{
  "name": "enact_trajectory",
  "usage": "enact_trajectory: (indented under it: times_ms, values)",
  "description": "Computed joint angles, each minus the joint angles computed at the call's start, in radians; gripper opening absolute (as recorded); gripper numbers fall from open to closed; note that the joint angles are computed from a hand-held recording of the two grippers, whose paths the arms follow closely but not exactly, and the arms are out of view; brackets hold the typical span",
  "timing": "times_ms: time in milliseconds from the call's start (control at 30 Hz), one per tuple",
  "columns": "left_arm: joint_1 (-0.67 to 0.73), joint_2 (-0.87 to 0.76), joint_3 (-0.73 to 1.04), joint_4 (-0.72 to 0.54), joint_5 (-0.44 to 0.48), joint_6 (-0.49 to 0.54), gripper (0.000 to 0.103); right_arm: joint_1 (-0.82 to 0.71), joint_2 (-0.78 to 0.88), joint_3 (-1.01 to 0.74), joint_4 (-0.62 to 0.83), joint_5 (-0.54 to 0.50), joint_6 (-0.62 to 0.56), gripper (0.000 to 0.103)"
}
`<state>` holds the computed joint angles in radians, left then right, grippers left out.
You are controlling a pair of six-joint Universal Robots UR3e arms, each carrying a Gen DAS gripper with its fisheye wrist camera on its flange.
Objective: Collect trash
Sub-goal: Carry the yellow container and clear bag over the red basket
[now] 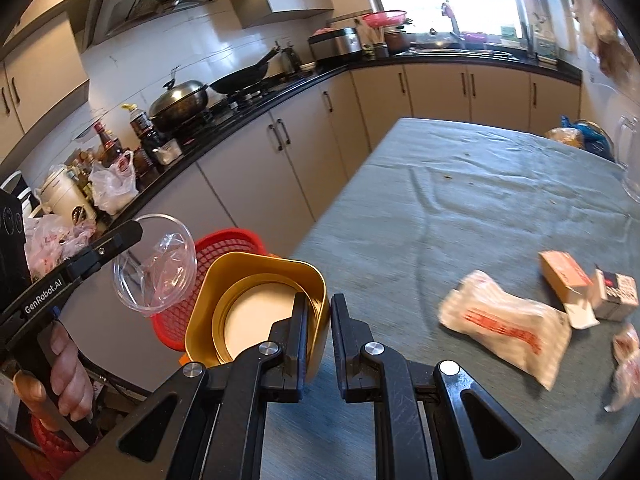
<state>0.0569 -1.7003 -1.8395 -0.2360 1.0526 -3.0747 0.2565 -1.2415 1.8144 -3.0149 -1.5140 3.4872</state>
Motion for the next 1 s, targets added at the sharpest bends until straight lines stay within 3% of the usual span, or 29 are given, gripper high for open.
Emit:
enact_trajectory:
  times_ms: [500,1000]
  values:
    - [0.161,-0.026,-0.088,0.022,-0.023,0.042,0.007,0.102,0.355,-0.543,0.246,0.008,0.008,0.012]
    - [0.183,-0.153,-0.077,0.047,0.023,0.069,0.007,0.131,0.625,-0.947,0.466,0.009,0.013,0.013]
